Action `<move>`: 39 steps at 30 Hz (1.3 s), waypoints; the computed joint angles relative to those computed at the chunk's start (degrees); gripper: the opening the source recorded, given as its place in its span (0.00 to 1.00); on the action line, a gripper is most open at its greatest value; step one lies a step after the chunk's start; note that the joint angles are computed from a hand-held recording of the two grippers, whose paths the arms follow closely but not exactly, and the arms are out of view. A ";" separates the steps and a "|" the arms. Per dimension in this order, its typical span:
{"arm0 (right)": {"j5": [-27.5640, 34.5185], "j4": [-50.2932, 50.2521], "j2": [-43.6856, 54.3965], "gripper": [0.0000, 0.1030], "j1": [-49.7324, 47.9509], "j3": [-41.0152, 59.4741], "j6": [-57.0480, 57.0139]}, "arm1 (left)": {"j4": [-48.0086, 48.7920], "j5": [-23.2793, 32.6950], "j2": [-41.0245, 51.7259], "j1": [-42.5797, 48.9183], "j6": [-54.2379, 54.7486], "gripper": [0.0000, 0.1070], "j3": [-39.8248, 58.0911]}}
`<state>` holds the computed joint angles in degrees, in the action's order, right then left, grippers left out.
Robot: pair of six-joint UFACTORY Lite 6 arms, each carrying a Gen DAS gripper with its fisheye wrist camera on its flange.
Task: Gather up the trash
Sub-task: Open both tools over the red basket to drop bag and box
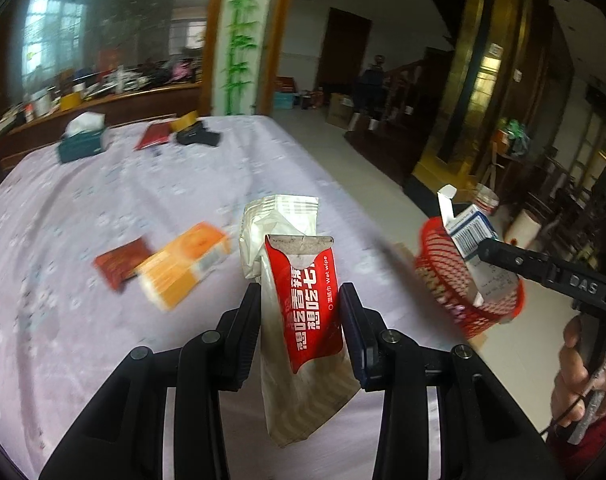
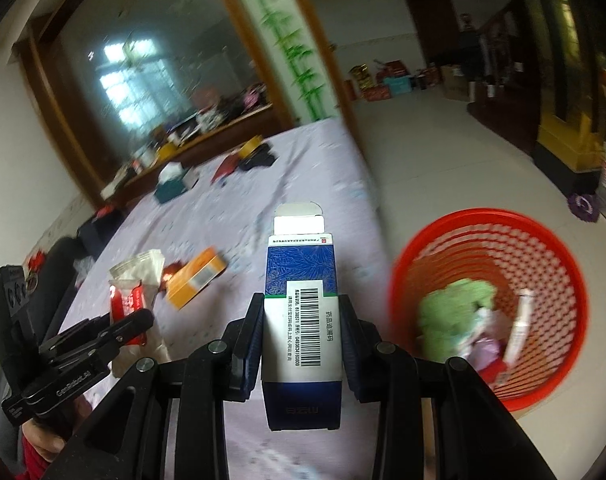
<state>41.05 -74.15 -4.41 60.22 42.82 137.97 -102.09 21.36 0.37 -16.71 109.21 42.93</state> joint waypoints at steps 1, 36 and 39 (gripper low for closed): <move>0.45 0.12 -1.32 0.36 -0.36 -1.05 0.15 | 0.28 -0.40 0.29 -1.44 -0.77 0.35 0.65; 7.65 15.50 -41.92 0.50 -14.64 -28.05 -17.29 | 11.90 -11.33 26.31 -28.82 -22.46 0.62 31.16; 10.21 14.74 -37.00 0.56 -10.49 -24.49 -14.56 | 5.53 -11.00 22.00 -26.13 -15.19 0.63 25.97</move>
